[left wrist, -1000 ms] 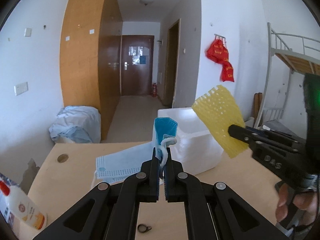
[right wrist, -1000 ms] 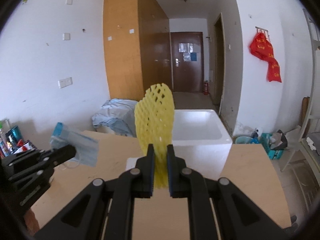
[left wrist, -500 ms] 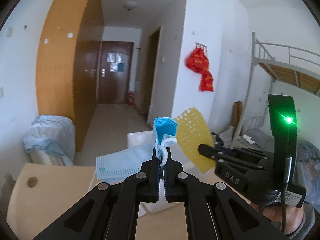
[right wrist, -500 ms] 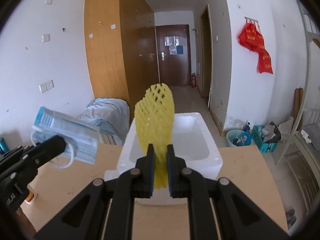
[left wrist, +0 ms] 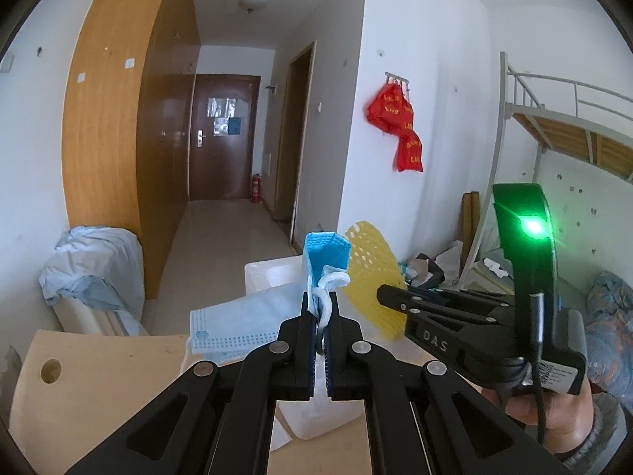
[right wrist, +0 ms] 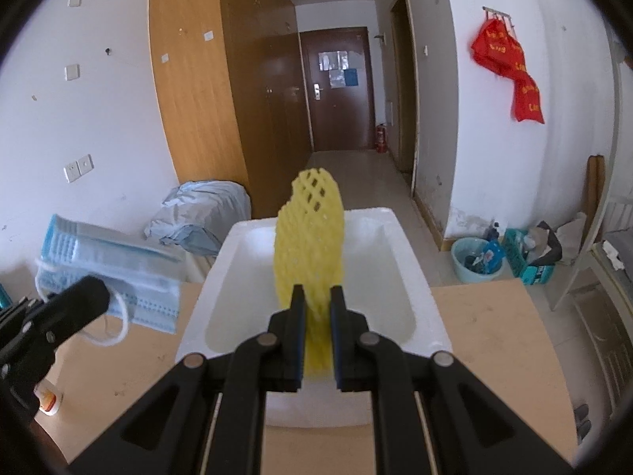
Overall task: Organize soft objects
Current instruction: 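Carry the net into the foam box and open the right tool while the left tool carries the mask, then lower the blue mask into the foam box and open the left tool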
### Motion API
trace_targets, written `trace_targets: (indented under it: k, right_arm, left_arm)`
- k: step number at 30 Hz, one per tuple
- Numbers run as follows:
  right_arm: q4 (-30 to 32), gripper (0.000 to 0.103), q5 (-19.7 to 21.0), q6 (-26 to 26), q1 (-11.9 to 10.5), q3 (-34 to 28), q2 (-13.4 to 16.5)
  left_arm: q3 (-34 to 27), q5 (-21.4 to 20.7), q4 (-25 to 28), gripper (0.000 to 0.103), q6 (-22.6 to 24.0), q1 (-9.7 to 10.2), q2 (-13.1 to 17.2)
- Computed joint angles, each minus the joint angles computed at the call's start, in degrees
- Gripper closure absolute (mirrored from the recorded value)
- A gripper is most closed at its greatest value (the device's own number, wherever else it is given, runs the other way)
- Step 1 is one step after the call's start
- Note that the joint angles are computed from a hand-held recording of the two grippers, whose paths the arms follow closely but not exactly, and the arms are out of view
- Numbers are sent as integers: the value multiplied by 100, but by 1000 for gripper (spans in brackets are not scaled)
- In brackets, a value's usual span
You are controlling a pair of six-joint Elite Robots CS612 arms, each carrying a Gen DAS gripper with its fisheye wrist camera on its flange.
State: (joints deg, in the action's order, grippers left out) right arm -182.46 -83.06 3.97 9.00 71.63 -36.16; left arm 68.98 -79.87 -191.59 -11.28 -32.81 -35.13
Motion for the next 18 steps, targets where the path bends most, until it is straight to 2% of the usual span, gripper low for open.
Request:
trace_targets:
  k: [4, 5, 7, 9, 10, 11, 15, 18]
  right_arm:
    - [115, 89, 1, -106, 2, -79, 3]
    - [120, 86, -43, -128, 2, -61, -9]
    - [-15, 70, -134, -105, -6, 14, -35]
    - [-308, 32, -126, -74, -18, 116, -53]
    - [-461, 26, -206, -26, -13, 155, -55]
    - [-545, 23, -228, -1, -11, 176, -57]
    - [-770, 23, -186, 11, -34, 398, -168]
    - [-1065, 23, -404, 89, -44, 713, -298]
  left_arm:
    - [-11, 40, -31, 100, 43, -10, 8]
    - [-12, 26, -27, 100, 49, -10, 6]
    - [-16, -28, -19, 100, 60, 10, 1]
    - [-25, -50, -27, 100, 59, 7, 3]
    - [-22, -60, -27, 100, 64, 4, 1]
    - [-14, -56, -21, 100, 69, -1, -3]
    - [-26, -88, 3, 100, 140, -14, 9]
    - [-209, -360, 185, 100, 102, 31, 66]
